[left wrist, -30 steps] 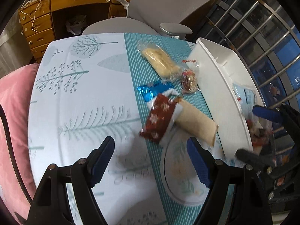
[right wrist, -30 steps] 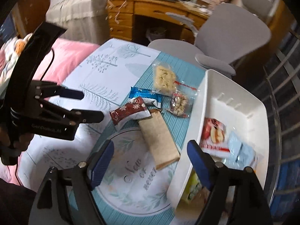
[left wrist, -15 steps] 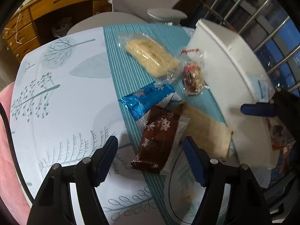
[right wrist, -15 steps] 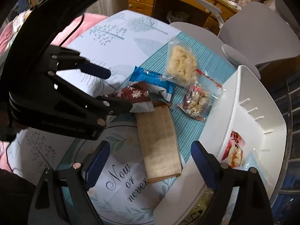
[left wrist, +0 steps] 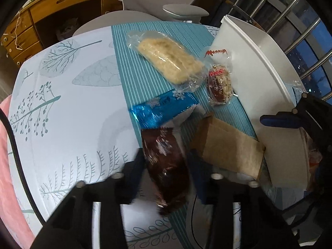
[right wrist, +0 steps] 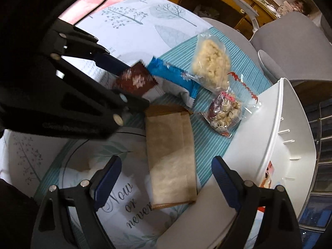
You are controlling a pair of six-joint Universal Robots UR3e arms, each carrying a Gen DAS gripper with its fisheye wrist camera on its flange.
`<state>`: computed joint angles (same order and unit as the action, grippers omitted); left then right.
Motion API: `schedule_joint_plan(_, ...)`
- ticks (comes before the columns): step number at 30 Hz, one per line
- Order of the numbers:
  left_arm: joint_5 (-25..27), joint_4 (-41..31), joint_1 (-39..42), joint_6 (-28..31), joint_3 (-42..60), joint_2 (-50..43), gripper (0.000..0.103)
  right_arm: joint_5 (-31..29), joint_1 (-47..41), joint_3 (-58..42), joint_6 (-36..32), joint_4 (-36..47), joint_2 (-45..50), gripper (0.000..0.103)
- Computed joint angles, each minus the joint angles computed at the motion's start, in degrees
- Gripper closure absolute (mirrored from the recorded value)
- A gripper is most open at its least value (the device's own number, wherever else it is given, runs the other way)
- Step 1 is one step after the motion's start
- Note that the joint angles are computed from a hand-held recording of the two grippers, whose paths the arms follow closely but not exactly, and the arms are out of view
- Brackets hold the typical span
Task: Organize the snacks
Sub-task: 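Grasp the brown chocolate packet with left tool while right tool grasps kraft paper bag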
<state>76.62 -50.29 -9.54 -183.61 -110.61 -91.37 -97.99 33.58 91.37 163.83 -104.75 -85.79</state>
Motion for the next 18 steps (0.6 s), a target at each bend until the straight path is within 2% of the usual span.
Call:
schedule_joint_plan(5, -1.25, 0.82, 2.48, -1.36, -3.59, 3.20, 0.077, -1.78, 1.00, -1.13, -0.51, -0.51, 2.56, 0.014)
schedule_joint_plan(9, -2.97, 1.81, 5.24, -2.36, -6.74, 6.44, 0.088, -2.35, 1.52, -2.14, -0.76, -0.83, 4.64, 0.014)
schedule_joint_plan(13, -4.56, 0.84, 7.87, -2.12, -9.14, 9.64, 0.090, -5.34, 2.80, -4.17, 0.48, -0.31, 7.45, 0.013)
schedule_joint_plan(18, -5.81, -0.72, 11.21, -2.46, -12.82, 14.75, 0.091, -6.30, 3.11, -9.23, 3.49, 3.19, 11.01, 0.013)
